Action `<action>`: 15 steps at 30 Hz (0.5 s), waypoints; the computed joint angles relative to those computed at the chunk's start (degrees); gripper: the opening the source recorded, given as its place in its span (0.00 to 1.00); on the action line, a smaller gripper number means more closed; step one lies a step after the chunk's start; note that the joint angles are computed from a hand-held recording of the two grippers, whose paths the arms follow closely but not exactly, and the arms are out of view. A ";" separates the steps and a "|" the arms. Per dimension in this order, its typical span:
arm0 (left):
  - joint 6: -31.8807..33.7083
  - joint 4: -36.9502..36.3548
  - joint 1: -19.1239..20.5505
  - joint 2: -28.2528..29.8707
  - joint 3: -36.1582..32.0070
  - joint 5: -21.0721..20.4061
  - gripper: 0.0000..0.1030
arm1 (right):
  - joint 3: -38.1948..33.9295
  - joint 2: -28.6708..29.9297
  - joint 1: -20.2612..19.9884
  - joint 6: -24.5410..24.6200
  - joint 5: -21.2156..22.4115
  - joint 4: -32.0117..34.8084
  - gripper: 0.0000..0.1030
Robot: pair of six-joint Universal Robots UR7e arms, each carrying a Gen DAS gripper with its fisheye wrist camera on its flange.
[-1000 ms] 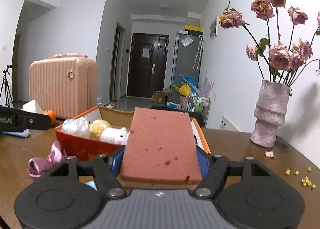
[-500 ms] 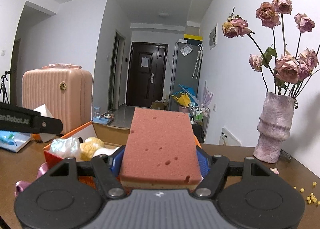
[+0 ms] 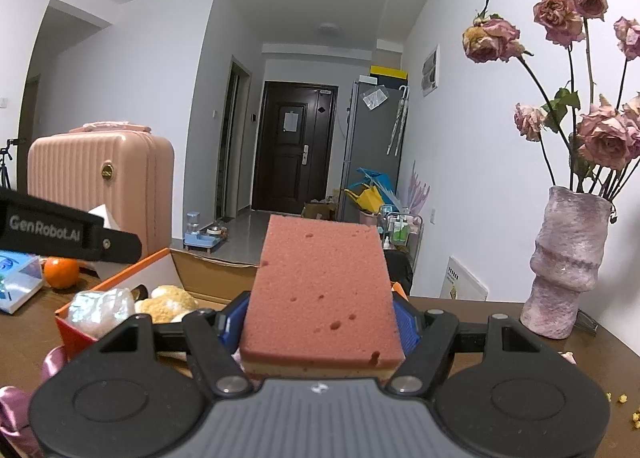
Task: Organize soft objects
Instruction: 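Carry the foam wedge and pink sponge over the cardboard box with both grippers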
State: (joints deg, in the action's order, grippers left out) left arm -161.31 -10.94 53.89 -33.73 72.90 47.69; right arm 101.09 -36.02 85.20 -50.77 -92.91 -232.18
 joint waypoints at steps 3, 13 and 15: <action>-0.22 1.19 0.52 1.05 -2.14 0.42 0.32 | -1.61 0.59 0.01 0.08 -0.30 0.90 0.68; 0.80 3.84 1.86 4.52 -8.57 0.64 0.32 | -7.12 2.89 0.28 0.05 -1.33 3.80 0.68; 0.96 4.21 2.06 5.09 -9.65 0.45 0.32 | -8.07 3.28 0.36 0.09 -1.55 4.36 0.68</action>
